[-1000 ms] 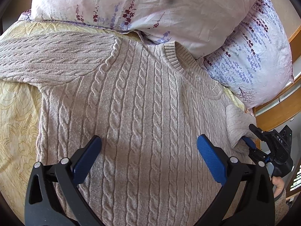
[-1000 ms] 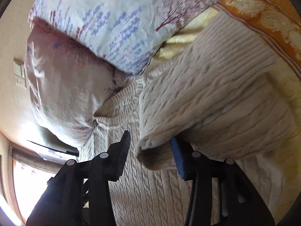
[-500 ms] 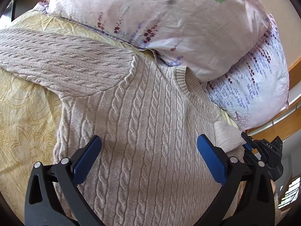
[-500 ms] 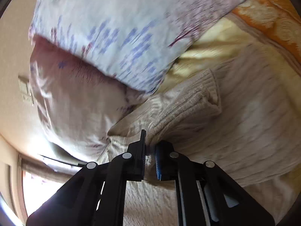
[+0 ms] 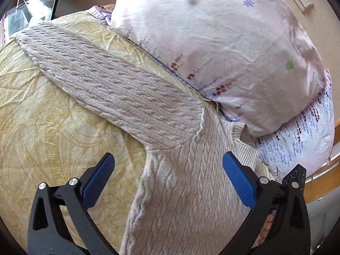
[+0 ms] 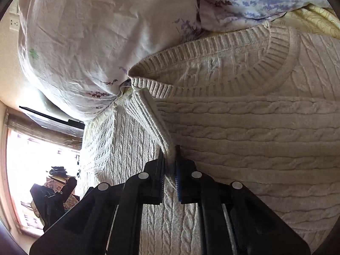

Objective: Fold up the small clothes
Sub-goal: 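Carry the held sleeve across the sweater front and open the right gripper, then move the left gripper to the other sleeve and grasp it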

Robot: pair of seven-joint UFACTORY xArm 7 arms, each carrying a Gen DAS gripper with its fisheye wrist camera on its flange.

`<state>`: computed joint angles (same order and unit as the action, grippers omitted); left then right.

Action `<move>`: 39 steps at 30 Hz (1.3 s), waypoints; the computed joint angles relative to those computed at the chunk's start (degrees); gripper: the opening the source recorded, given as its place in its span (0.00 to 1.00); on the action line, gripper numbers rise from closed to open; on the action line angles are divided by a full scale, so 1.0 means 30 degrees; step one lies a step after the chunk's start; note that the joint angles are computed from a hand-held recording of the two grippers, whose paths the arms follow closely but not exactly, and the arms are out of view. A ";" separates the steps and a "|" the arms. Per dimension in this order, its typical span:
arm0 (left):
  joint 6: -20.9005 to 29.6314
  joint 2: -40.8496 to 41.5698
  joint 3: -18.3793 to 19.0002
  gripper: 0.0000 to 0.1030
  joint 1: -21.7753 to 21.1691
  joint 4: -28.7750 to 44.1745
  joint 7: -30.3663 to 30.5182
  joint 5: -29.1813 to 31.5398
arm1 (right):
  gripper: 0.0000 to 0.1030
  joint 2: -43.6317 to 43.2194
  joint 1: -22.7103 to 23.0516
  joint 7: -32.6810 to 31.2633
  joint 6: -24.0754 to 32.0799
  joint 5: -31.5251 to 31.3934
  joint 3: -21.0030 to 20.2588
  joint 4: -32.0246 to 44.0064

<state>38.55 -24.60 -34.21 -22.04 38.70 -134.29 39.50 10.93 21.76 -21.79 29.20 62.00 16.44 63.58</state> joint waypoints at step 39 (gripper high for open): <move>-0.2304 -0.4635 0.0938 0.94 0.0190 -0.4845 -0.1583 -0.2619 | 0.53 -0.3982 0.1697 -0.1250 0.0201 -0.2818 -0.0722 -0.3272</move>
<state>31.64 -38.50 -31.40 -21.47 24.16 -139.04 31.65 -1.02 26.85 -25.54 29.80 53.55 14.27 53.76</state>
